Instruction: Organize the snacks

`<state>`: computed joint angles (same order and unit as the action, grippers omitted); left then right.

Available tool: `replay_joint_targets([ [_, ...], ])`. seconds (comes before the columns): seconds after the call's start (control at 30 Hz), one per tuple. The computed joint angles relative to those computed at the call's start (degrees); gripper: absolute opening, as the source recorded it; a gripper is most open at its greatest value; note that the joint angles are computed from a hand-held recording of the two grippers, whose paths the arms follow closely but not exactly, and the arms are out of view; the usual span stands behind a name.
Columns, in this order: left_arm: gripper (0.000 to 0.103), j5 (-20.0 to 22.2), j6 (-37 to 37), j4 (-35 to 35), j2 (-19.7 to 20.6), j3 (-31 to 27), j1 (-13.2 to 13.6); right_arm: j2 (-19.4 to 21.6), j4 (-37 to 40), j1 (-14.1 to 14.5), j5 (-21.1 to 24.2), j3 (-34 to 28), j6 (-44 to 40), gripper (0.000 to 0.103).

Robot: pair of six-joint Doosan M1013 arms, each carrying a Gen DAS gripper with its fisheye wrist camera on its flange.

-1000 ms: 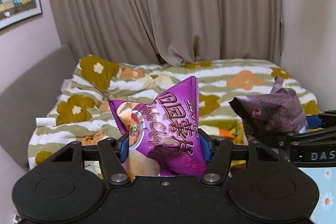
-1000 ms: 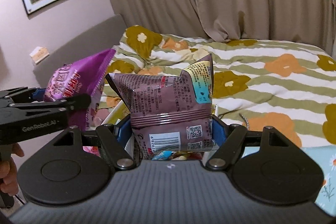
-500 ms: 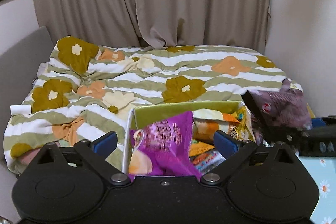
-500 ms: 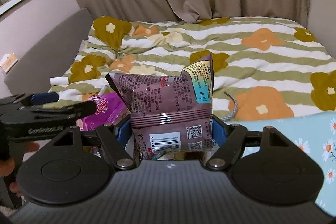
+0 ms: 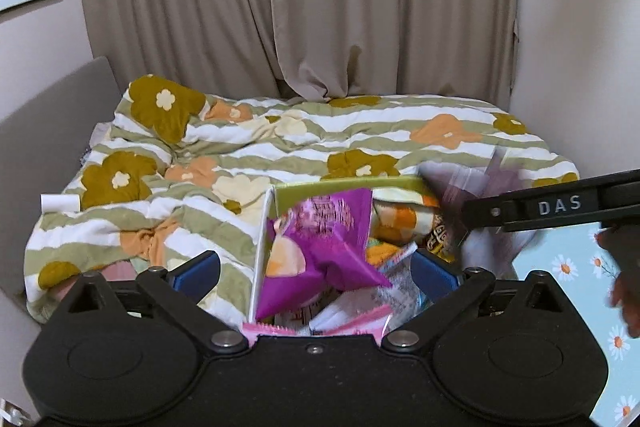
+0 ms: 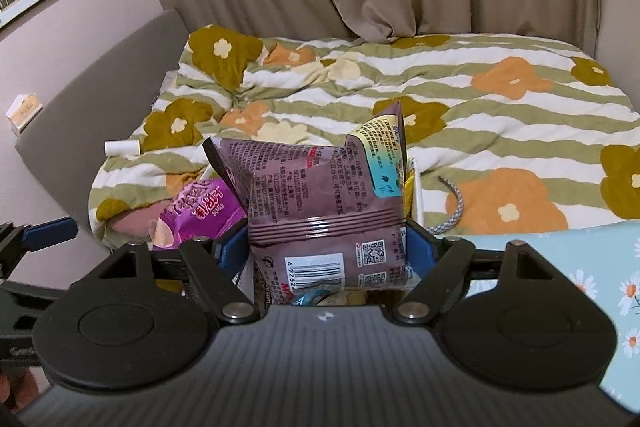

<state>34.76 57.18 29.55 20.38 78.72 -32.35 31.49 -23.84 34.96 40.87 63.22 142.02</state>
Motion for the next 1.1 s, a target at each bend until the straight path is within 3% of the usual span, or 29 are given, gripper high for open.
replay_joint_targets([
  [0.1,0.103,0.83,0.71,-0.61,-0.09,0.78,-0.11,0.56,-1.72,0.49,1.05,-0.05,2.88,0.103],
  [0.3,0.103,1.50,-0.97,-0.36,-1.23,2.87,-0.70,-0.94,-5.70,1.46,-1.21,3.28,7.06,0.103],
  [0.63,0.103,1.52,-14.59,12.52,-6.20,7.53,-5.22,-7.41,-19.81,4.41,-3.53,10.70,18.66,0.103],
  [0.87,0.103,4.07,-23.88,18.92,-9.66,9.97,-9.82,-13.87,-29.71,7.80,0.85,16.97,26.85,0.103],
  [1.1,0.103,6.75,-31.80,25.58,-11.36,12.02,-13.99,-18.52,-30.39,9.83,7.73,22.14,27.54,0.103],
])
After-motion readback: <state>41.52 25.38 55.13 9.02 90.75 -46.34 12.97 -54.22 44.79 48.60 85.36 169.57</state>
